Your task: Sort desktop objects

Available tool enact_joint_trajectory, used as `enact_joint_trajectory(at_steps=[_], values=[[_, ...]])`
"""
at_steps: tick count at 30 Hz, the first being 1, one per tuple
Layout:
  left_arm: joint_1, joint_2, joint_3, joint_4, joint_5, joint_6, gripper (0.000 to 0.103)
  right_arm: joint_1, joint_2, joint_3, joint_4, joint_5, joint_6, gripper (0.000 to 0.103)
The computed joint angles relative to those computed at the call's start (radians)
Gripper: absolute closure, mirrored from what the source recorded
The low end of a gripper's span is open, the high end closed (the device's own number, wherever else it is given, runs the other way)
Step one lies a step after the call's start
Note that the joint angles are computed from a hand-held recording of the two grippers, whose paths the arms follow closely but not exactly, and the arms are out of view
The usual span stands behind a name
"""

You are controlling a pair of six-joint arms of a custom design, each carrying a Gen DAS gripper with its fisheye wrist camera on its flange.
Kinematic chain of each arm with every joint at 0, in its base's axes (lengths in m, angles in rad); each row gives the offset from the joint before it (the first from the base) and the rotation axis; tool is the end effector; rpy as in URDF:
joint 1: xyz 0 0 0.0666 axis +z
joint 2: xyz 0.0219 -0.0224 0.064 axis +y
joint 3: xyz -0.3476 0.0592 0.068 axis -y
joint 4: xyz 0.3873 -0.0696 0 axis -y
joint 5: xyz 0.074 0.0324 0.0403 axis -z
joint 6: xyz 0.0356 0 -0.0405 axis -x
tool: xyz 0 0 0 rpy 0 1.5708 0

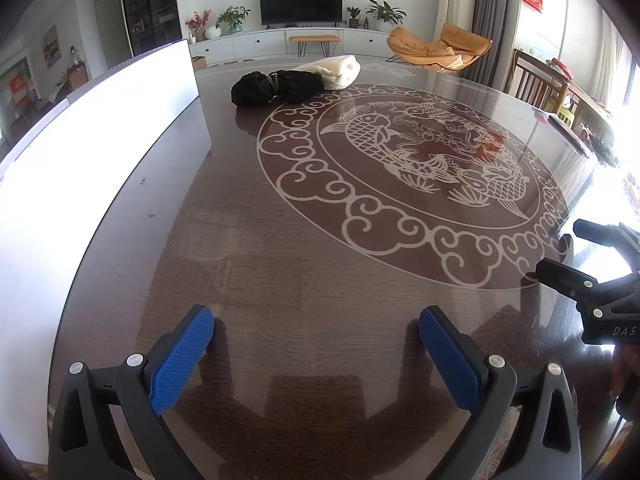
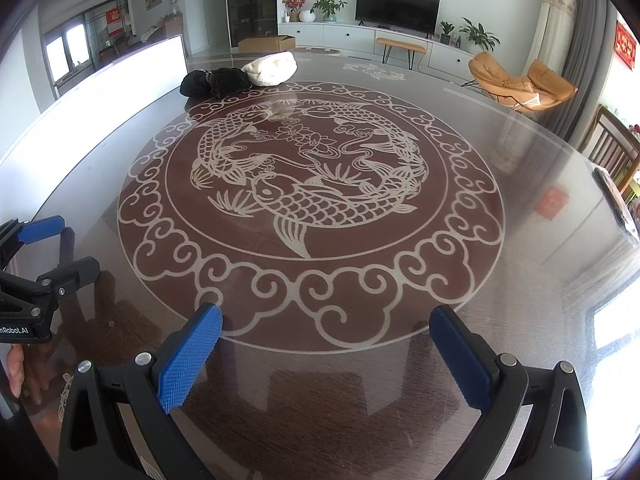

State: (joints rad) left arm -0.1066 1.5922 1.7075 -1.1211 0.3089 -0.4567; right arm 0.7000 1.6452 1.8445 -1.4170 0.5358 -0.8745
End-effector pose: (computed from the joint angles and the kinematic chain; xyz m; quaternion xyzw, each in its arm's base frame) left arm 0.5354 -0.0686 0.4300 0.3049 0.8996 -0.0975 0.2970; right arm 0.4182 0.3280 0.4506 0.1290 0.9417 -0.0639 0.3041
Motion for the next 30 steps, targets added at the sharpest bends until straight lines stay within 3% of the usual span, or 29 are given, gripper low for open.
enact_joint_trajectory(at_steps=[24,28,30], values=[[0.003,0.005,0.006,-0.003,-0.004,0.007,0.000,-0.001,-0.001,-0.002,0.002,0.000,-0.001,0.000],[0.019,0.065,0.086,-0.051,0.018,-0.058,0.000,-0.002,0.001,0.000,0.002,-0.002,-0.002,0.000],[0.039,0.105,0.139,-0.065,0.010,-0.047,0.000,-0.002,0.000,-0.001,0.008,-0.006,0.002,0.000]])
